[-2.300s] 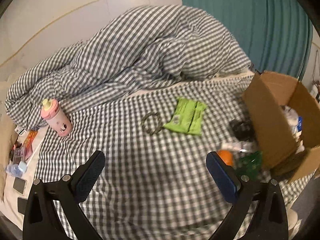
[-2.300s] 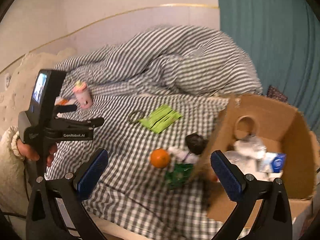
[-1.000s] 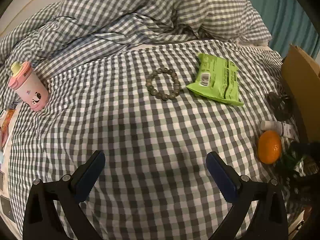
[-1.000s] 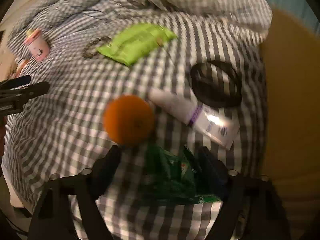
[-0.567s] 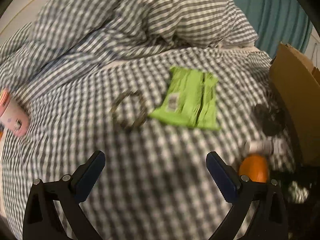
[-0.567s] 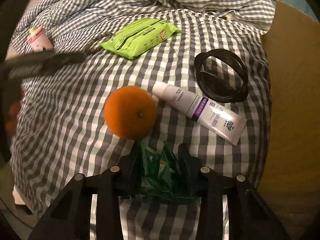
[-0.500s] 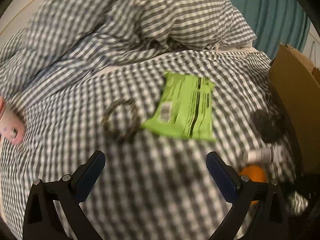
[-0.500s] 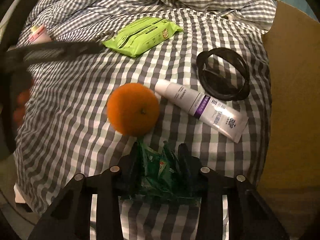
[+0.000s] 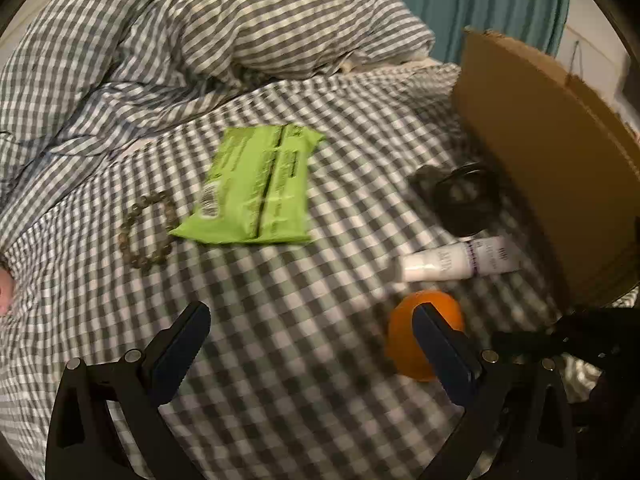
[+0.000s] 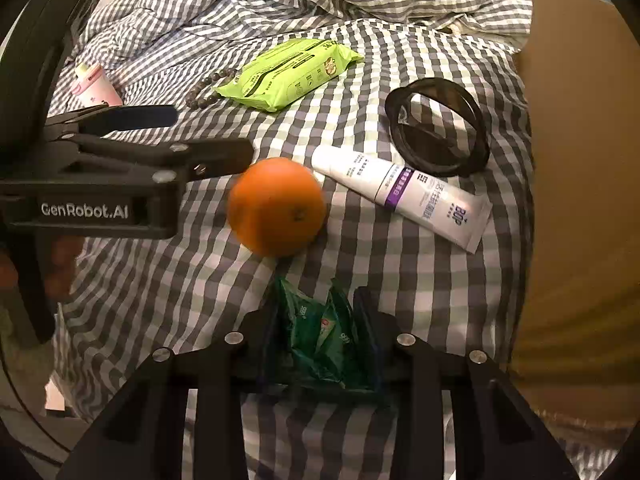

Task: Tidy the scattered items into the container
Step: 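Grasp the orange with the left tool while the right tool grasps the green bag, then carry the orange and green bag to the box and release both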

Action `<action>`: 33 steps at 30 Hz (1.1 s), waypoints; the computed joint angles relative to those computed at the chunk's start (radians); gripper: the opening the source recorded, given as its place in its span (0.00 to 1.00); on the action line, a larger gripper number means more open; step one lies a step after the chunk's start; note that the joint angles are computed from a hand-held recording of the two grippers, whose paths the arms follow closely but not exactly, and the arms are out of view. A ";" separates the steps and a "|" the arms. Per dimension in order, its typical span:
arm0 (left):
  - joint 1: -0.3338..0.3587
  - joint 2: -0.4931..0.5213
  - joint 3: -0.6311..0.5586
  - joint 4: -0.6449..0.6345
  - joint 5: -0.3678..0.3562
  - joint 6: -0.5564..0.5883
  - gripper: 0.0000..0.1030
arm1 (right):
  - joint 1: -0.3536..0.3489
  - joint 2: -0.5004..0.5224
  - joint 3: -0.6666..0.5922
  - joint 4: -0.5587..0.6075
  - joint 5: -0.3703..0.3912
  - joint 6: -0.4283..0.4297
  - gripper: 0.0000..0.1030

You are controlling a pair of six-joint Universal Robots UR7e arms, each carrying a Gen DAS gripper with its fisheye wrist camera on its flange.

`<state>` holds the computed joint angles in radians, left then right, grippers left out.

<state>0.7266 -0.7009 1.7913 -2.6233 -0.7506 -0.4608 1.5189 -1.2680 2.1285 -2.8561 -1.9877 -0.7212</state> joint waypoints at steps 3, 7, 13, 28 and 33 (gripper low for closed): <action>-0.003 0.003 -0.027 0.035 -0.014 -0.027 1.00 | 0.003 -0.002 -0.004 0.006 -0.013 0.000 0.33; -0.012 -0.013 0.010 -0.118 -0.128 0.060 1.00 | -0.006 -0.013 -0.002 0.012 -0.008 0.004 0.34; 0.030 0.060 -0.059 -0.002 -0.201 0.022 0.96 | 0.001 -0.017 0.013 -0.010 -0.024 -0.006 0.33; -0.071 -0.066 0.037 0.280 0.061 -0.298 0.52 | 0.091 -0.086 0.074 -0.044 -0.055 -0.014 0.33; -0.105 -0.177 0.107 0.391 0.129 -0.408 0.52 | 0.162 -0.114 0.100 -0.066 -0.054 -0.015 0.33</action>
<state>0.6212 -0.8774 1.8982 -2.2326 -0.6216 -0.8691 1.6805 -1.3815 2.2281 -2.9217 -2.0421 -0.7360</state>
